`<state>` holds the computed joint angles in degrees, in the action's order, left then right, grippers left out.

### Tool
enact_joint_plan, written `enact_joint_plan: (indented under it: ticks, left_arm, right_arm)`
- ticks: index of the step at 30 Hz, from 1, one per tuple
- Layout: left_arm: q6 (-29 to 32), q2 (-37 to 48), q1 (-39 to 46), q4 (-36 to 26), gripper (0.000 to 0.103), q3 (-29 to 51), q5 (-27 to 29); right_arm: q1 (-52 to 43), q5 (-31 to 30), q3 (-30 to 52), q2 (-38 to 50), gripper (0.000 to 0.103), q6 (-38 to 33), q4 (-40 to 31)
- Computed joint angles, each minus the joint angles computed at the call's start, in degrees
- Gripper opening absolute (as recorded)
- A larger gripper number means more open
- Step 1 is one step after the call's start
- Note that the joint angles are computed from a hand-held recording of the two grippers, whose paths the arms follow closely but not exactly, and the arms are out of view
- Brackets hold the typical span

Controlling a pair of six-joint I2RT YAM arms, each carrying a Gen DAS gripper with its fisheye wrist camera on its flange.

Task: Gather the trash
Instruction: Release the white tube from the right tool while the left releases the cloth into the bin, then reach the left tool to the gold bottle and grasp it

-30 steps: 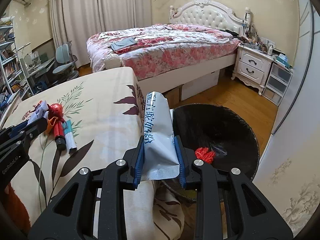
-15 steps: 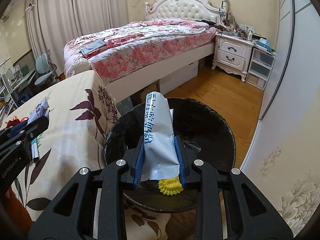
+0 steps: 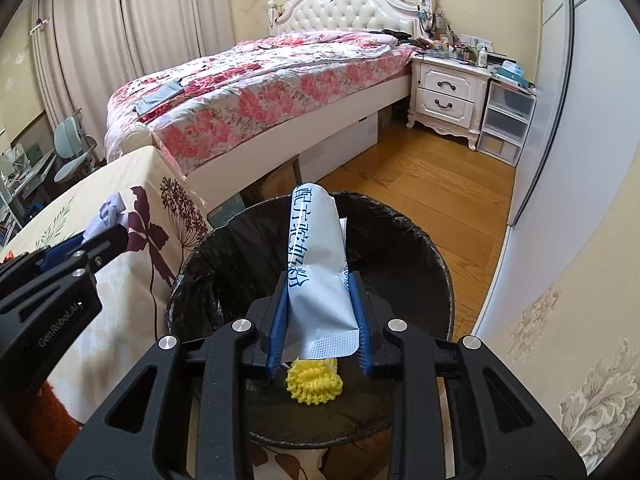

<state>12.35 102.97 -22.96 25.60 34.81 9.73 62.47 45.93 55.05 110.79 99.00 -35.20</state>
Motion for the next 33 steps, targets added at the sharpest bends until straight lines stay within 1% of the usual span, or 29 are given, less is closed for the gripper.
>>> enact_joint_plan:
  ticks: [3,6,9,10,11,12,13,14,16,19,21,23,25,29,33]
  left_arm:
    - [0.36,1.23,-1.11,0.27,0.033,0.92,-1.01]
    - [0.78,2.31,-1.53,-0.97,0.034,2.26,-1.2]
    - [0.23,2.98,-1.65,-1.99,0.04,3.13,-1.55]
    - [-0.03,3.03,-1.64,-2.11,0.049,3.21,-1.67]
    - [-0.3,2.99,-1.5,-1.99,0.056,3.13,-1.64]
    - [-0.51,2.85,-1.38,-1.83,0.058,2.97,-1.67]
    - [-0.66,2.66,-1.26,-1.64,0.063,2.72,-1.84]
    - [-0.81,2.47,-1.26,-1.65,0.071,2.64,-1.93]
    - [-1.11,2.04,-1.02,-1.28,0.075,2.21,-1.82]
    - [-1.22,1.41,-0.43,-1.42,0.079,1.95,-1.76]
    - [-1.49,0.63,0.3,-2.07,0.08,1.97,-1.59]
    - [-1.57,-0.24,1.09,-2.52,0.082,1.84,-1.53]
    - [-1.47,-1.16,1.87,-3.16,0.082,1.82,-1.59]
    - [-0.31,-3.77,4.42,-3.51,0.083,0.35,-1.29]
    - [1.7,-6.52,8.52,-3.92,0.083,-1.26,0.07]
  right_arm:
    - [-0.75,0.06,-0.78,-0.32,0.028,-0.31,0.82]
    - [-1.52,-0.08,-1.75,-0.76,0.029,-0.83,2.14]
    - [-1.87,0.08,-2.03,-0.78,0.031,-0.38,2.08]
    - [-1.96,0.03,-2.23,-0.86,0.032,-0.24,2.14]
    - [-2.03,-0.02,-2.35,-0.89,0.035,-0.03,1.97]
    - [-2.0,0.0,-2.08,-0.66,0.038,0.43,1.41]
    - [-1.98,0.05,-1.98,-0.53,0.04,0.89,0.84]
    - [-1.95,0.1,-1.85,-0.36,0.043,1.34,0.3]
    - [-1.92,0.0,-1.6,-0.13,0.044,2.25,-0.73]
    - [-1.6,0.18,-1.37,-0.18,0.048,3.64,-2.05]
    - [-1.2,0.6,-0.56,0.13,0.056,4.61,-3.62]
    - [-1.0,0.93,0.23,0.27,0.059,4.9,-4.88]
    - [-0.65,1.25,1.13,0.39,0.061,5.27,-6.14]
    - [0.29,2.1,3.35,0.66,0.068,5.33,-8.4]
    - [1.27,2.62,5.76,1.13,0.069,4.16,-8.66]
